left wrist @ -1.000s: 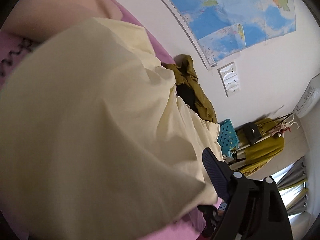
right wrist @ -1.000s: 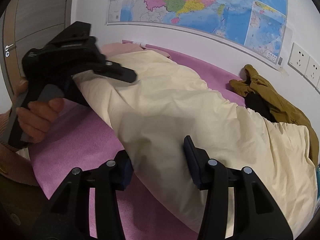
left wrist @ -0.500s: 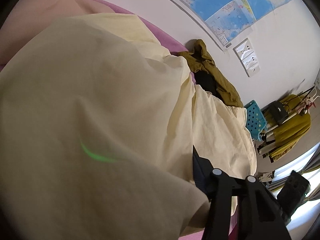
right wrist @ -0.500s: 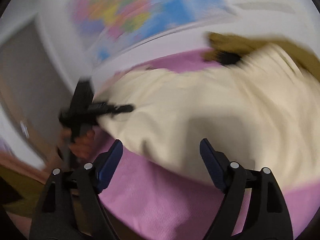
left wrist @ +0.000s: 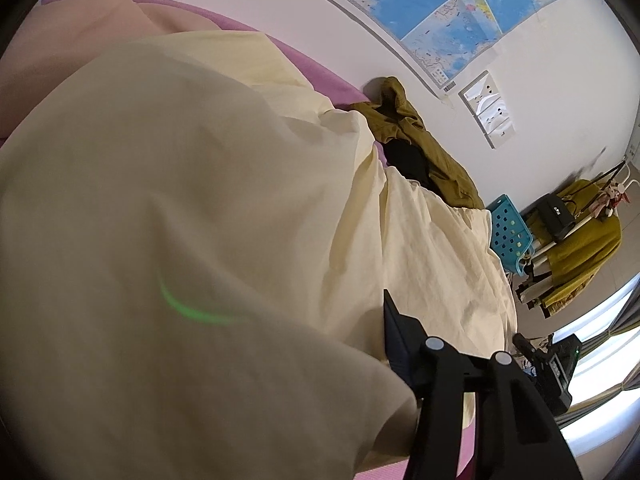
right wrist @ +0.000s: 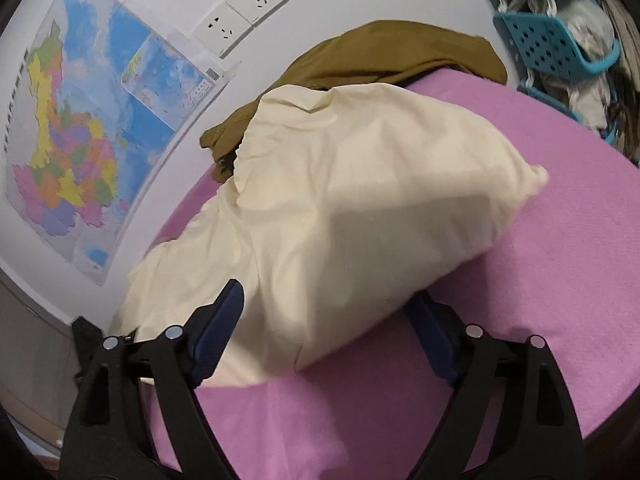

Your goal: Fold large clothes

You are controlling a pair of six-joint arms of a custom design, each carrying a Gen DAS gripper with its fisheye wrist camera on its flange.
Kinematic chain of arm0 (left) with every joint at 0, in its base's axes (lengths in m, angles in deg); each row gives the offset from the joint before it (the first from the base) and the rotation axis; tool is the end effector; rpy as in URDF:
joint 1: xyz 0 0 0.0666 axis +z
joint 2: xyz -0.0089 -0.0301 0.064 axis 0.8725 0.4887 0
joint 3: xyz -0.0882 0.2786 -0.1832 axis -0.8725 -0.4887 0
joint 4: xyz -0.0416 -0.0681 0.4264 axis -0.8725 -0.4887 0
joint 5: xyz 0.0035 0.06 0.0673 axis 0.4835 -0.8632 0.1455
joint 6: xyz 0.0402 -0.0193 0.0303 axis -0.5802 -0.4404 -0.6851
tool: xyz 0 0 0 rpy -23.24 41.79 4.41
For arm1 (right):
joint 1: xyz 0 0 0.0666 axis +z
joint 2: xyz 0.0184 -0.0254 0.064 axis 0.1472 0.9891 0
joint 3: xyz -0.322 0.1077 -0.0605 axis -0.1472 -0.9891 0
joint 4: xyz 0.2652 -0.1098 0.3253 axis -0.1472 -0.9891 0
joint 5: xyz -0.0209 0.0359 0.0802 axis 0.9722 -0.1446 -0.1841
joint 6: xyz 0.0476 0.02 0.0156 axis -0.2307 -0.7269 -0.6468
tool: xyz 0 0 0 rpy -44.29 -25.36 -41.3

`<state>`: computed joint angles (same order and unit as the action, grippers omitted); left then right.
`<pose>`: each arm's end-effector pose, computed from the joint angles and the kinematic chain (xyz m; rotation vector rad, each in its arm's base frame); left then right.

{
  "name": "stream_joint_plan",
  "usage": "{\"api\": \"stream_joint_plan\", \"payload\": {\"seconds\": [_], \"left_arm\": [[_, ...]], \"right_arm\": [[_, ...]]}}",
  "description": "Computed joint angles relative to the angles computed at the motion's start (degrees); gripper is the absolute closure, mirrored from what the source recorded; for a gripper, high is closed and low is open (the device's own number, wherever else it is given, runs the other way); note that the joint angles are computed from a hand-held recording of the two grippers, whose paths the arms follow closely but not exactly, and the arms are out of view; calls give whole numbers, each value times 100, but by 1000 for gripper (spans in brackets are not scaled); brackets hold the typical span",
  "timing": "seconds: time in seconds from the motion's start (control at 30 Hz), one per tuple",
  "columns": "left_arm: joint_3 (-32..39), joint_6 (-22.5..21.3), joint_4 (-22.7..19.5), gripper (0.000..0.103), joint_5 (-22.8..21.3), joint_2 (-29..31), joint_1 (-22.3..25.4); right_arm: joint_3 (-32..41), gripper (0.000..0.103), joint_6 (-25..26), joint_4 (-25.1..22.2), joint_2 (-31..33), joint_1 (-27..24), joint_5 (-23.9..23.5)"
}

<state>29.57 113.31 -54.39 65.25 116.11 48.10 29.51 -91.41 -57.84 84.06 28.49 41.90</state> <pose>0.4759 -0.1192 0.3820 -0.3036 2.3840 -0.7978 0.4171 0.1561 0.3589 0.3797 2.2115 0.7547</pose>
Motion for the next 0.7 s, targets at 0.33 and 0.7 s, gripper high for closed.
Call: {"api": "stream_joint_plan", "payload": {"seconds": [0.33,0.7], "left_arm": [[-38,-75,97,44,35,-7,-23],[-102,-85,160,43,96,-41,-13]], "right_arm": [[-67,26,-479,529,79,-112,-8],[64,34,-686,233,177,38,539]]}}
